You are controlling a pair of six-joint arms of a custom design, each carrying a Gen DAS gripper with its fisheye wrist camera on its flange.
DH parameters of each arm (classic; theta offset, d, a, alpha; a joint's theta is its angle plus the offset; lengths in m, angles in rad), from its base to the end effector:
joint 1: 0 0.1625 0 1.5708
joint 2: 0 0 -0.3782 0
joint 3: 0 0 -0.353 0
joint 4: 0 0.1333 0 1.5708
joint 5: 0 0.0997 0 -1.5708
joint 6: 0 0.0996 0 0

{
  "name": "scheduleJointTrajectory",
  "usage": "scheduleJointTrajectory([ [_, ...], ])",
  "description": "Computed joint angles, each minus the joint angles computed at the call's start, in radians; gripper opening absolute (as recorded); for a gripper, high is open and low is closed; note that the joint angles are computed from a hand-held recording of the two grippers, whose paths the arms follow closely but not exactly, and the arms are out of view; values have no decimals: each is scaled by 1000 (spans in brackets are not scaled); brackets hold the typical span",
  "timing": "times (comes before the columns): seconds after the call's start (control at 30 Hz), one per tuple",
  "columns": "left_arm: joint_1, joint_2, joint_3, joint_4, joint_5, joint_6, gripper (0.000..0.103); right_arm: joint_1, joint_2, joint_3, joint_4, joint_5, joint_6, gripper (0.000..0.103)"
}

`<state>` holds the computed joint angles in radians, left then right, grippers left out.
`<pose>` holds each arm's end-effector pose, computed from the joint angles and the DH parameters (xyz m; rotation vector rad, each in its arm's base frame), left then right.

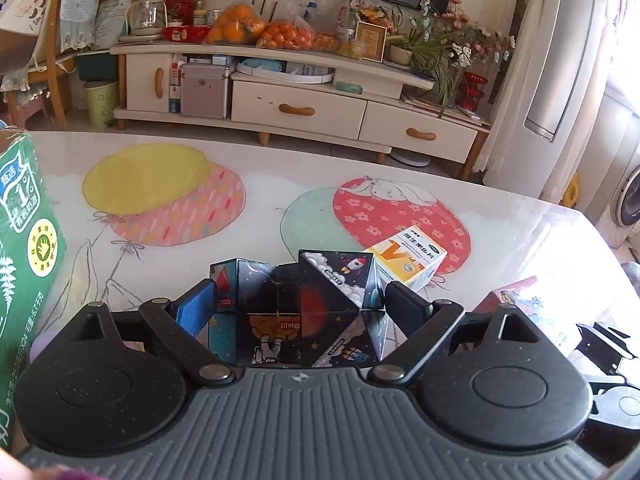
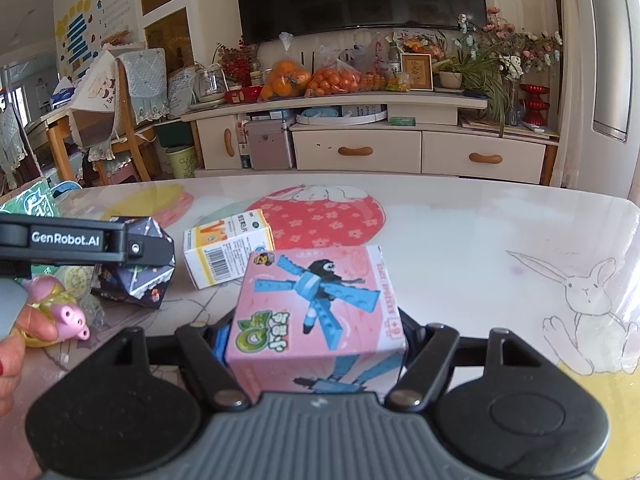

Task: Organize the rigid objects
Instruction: 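Close left gripper on the space cube while right gripper grasps the pink robot box, then lift and carry the space cube and pink box over the cardboard box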

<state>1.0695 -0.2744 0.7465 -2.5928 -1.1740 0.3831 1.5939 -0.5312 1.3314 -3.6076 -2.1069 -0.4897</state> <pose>-0.2393 -0.7942 0.0782 1.0078 2.4831 -0.7852 0.0982 -0.6835 0.1669 0.1322 -2.0805 1.2861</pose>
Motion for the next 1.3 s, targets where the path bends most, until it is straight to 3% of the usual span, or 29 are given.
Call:
scheduleJointTrajectory([
  [0.17, -7, 6, 17, -30, 27, 29, 103, 2, 6, -7, -9, -6, -4, 75],
  [0.23, -7, 19, -16, 45, 53, -3, 103, 4, 14, -16, -17, -11, -11, 75],
  [0.67, -25, -18, 121, -97, 101, 12, 103, 7, 26, -34, -19, -20, -25, 73],
  [1.3, -33, -165, 339, -195, 16, 2, 103, 19, 51, -47, -74, -55, -71, 70],
])
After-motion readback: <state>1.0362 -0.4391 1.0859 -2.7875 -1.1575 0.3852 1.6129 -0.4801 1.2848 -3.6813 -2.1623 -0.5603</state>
